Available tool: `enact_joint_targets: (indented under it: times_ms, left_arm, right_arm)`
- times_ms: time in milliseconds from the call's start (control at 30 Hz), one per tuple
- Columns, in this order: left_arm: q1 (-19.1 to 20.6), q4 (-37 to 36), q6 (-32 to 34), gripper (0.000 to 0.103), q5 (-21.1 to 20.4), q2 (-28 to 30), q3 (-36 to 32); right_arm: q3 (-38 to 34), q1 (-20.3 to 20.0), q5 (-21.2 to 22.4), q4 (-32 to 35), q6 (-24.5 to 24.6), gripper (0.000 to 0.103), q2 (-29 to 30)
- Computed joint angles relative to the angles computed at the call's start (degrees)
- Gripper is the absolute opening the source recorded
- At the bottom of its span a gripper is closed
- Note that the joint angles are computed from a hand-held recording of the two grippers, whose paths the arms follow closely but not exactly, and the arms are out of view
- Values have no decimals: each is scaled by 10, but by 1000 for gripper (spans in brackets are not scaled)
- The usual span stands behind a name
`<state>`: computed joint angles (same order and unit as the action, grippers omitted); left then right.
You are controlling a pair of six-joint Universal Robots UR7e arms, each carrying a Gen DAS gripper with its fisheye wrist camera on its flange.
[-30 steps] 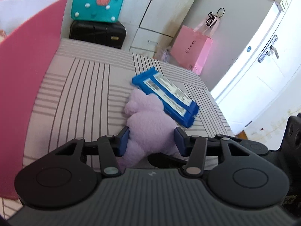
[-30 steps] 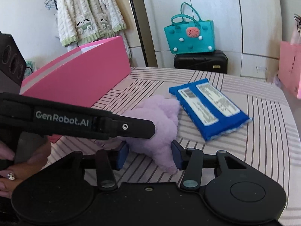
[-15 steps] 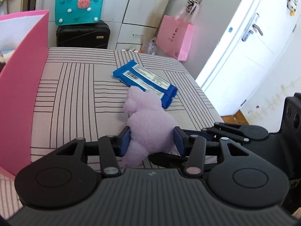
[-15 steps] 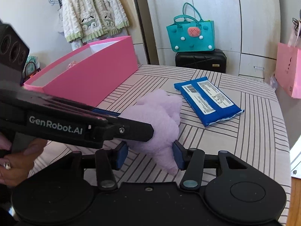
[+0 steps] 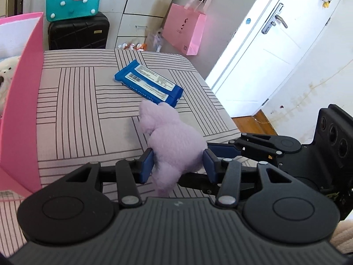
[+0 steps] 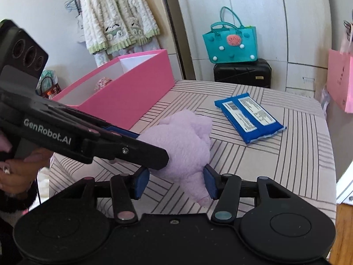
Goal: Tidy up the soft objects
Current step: 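Lift and carry the lilac plush over the pink box with the left gripper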
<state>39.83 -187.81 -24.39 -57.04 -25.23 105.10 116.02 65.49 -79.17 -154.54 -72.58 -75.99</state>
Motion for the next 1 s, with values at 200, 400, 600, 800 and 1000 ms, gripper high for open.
enact_joint_targets:
  times_ms: [200, 400, 600, 800, 1000]
  left_arm:
    - [-18, 34, -17, 47, 5, -37, 27]
    - [-40, 34, -22, 47, 20, -79, 73]
    - [-65, 6, -30, 47, 62, -113, 122]
    - [-87, -9, -25, 47, 127, -144, 157]
    - [-95, -37, -40, 47, 187, -168, 195]
  right_arm:
    - [17, 15, -4, 10, -27, 59, -25]
    - [33, 28, 15, 37, -56, 59, -52]
    - [49, 51, 30, 37, -78, 59, -61]
    - [41, 86, 41, 48, -82, 59, -46]
    - [-2, 128, 28, 93, -54, 57, -1]
